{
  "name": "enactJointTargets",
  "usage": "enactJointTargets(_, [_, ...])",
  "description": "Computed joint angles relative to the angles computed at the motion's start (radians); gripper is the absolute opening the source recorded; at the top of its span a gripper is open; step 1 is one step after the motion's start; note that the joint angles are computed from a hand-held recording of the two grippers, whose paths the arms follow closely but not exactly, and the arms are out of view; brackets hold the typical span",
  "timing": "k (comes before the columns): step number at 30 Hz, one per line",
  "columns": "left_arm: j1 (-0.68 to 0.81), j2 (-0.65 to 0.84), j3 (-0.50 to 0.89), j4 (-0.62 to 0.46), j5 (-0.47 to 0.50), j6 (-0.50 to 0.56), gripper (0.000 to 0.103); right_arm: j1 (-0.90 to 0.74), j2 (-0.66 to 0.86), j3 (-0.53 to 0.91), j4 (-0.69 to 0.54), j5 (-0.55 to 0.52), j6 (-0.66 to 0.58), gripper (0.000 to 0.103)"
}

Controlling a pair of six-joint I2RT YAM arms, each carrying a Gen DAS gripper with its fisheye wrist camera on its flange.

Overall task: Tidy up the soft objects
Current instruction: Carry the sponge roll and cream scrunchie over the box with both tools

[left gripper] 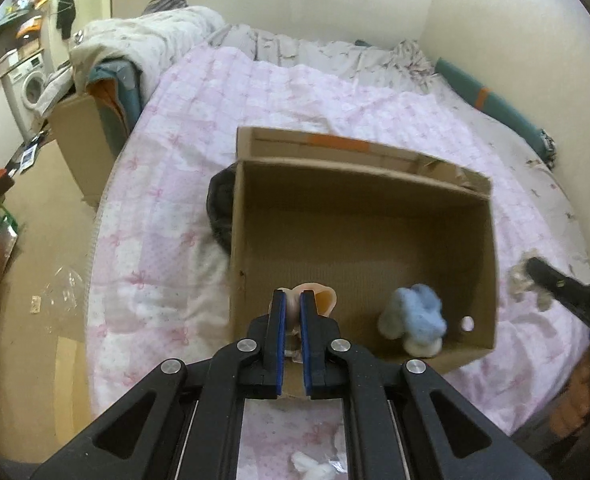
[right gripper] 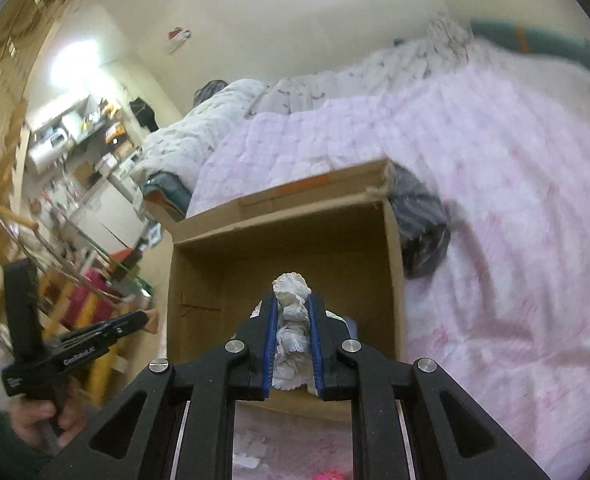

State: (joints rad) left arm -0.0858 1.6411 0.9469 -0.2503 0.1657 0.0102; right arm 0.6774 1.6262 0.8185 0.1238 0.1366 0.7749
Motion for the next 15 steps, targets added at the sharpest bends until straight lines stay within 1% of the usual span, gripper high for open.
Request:
enactJointTargets(2, [0.007,0.040,0.007,0.008,0.022,-0.013,0.006,-0.011,0.008,-0.011,0.011,-0.004,0.020,0.017])
enactJointTargets(5, [-0.005,0.076,-0.003,0.048,-0.019,-0.005,0.007,-0.012,0.026,0.002,0.000,0.006,0.012,0.017])
enactJointTargets(8, [-0.015,0.100,0.001,0.065,-0.028,0.008,0.007,-0.009,0.065,0.030,-0.031,0.011,0.023,0.017])
enactJointTargets(12, [-0.014,0.119,0.004,0.067,0.006,0.012,0.007,-0.011,0.103,0.056,-0.065,0.022,0.031,0.017])
enactJointTargets(15, [-0.017,0.125,0.005,0.064,0.035,0.012,0.008,-0.026,0.119,0.061,-0.057,0.005,0.039,0.017])
